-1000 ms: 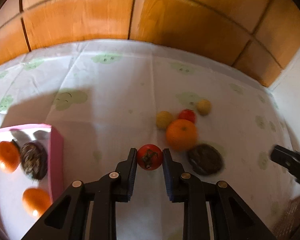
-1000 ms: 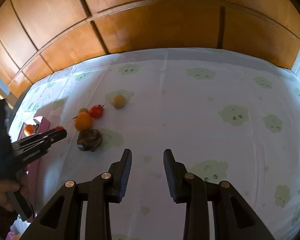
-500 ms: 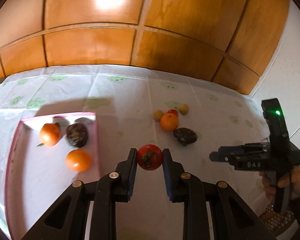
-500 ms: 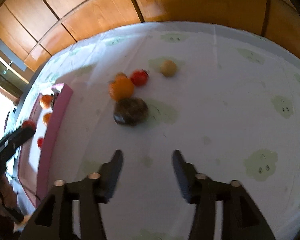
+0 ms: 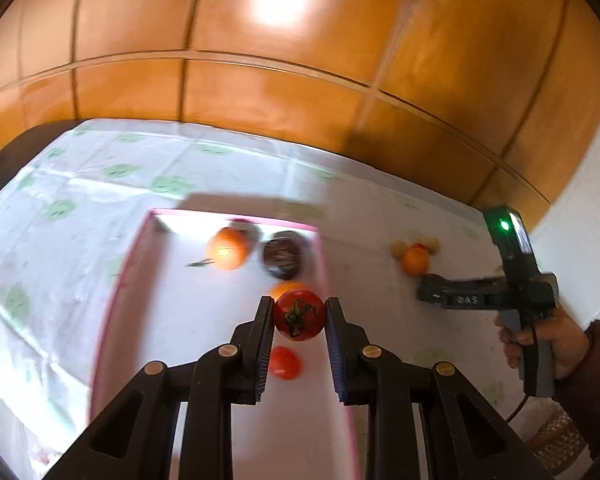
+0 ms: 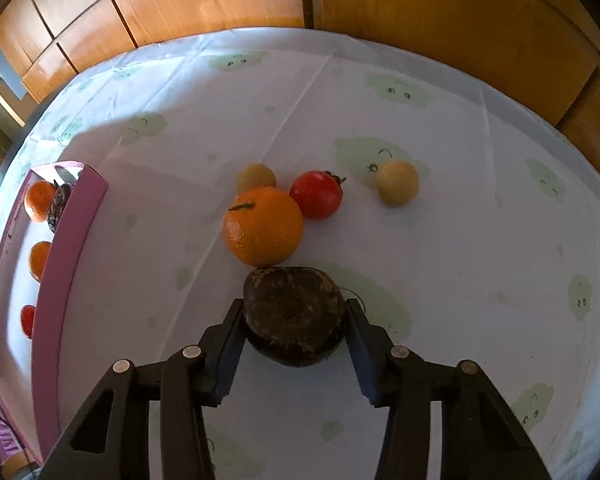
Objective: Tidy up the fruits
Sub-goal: 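Lower the tomato into the tray with the left gripper while the right gripper grasps the dark brown fruit, then lift the dark brown fruit with the right gripper and carry it toward the tray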
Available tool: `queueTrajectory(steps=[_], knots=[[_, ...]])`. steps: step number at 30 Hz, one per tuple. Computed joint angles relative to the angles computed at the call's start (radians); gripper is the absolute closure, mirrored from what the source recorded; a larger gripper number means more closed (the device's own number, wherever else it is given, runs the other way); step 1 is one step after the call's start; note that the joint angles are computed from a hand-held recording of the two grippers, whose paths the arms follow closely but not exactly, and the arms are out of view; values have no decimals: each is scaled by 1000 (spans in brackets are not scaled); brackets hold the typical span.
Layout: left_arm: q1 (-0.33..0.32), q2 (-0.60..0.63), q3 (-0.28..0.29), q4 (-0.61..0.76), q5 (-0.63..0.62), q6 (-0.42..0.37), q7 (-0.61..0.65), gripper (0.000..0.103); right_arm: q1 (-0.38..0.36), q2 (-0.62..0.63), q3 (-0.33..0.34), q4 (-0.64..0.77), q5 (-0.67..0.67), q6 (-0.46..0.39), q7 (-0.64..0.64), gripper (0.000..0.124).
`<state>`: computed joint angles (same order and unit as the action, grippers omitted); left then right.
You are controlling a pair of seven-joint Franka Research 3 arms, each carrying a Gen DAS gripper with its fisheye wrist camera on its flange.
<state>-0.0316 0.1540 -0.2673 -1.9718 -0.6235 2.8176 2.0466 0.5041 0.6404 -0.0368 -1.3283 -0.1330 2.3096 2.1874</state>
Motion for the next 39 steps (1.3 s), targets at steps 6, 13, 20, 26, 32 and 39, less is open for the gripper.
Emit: queueTrajectory(steps=[6,13,20,26,32,39], knots=[[16,6,48,-26,108,33,-110,78,30,-89,13,-144,-29,43,1,75],[33,71,45,30,241,1,-216,78,55,-180,28,-308,-54,150,38,75],[24,199,37,188,383,-68,-350,78,69,-205,17,-364,-98,210,94,75],[0,299,52,320,514,-144,-460,77,71,-226,19,-405,-127,245,122,75],[15,315,31,326,549,-138,-492,75,75,-229,15,-414,-154,260,144,75],[-30,189,98,159,669,-14,-657,68,84,-234,8,-425,-188,272,180,75]])
